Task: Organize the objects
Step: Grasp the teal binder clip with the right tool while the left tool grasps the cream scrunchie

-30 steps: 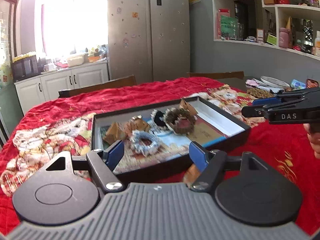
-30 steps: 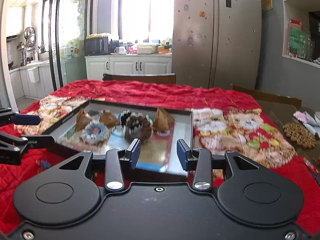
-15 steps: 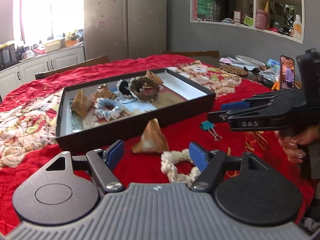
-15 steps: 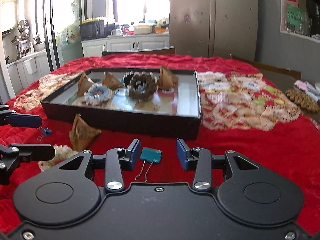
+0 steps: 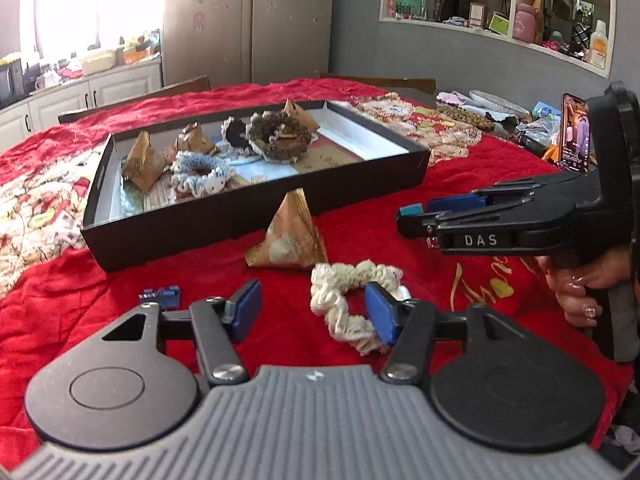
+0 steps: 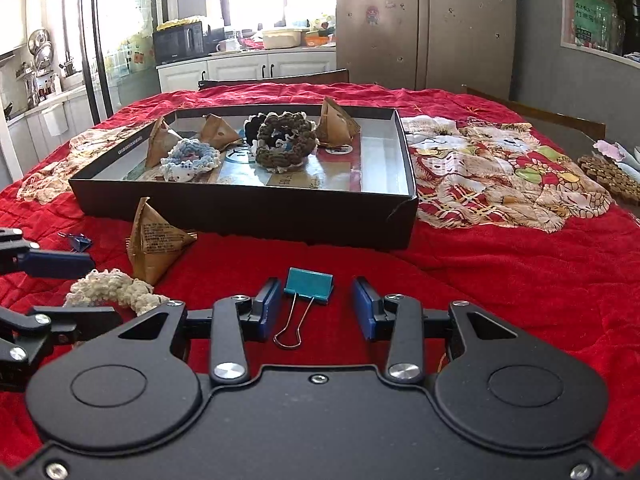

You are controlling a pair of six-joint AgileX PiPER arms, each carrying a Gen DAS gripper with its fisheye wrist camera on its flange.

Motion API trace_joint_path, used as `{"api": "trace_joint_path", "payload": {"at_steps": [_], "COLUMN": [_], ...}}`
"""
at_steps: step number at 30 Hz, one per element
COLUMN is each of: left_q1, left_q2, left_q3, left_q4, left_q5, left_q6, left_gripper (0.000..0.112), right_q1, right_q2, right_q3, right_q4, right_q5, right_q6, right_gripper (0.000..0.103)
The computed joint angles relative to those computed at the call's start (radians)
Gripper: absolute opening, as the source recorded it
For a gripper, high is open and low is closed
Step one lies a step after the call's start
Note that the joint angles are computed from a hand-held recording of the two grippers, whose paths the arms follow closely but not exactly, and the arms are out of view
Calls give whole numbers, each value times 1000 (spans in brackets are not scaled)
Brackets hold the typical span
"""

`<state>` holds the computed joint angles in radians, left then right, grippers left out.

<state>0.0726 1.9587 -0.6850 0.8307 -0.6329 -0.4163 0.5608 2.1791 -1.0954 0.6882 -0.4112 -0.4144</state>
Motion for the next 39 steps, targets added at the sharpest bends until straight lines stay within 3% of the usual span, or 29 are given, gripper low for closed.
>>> {"api": "trace_joint_path", "payload": {"at_steps": [5, 7, 10, 12, 21, 39], "left_q1": [-1, 1, -2, -3, -3, 17], "left_q2": [14, 15, 14, 12, -4, -64], "left_q3": [-6, -9, -7, -5, 10, 56], "left_q4": [5, 19, 25, 29, 40, 89], "left_q5": [5, 7, 8, 7, 4, -36], "left_q6": [-9, -22, -25, -26, -22, -29], "left_gripper": [60, 47, 37, 33, 17, 14], "right_q1": [4, 5, 7, 7, 3, 7], "right_q2": [6, 7, 7, 6, -1, -22], "right_q3": [-13, -15, -13, -10, 7, 53], "right_q4": [39, 42, 35, 19, -50, -142], "right_q5": [5, 5, 4, 3, -3, -37], "right_q6": [-50, -55, -53, -46, 10, 92], "right_gripper": [38, 36, 30, 26, 24, 24]}}
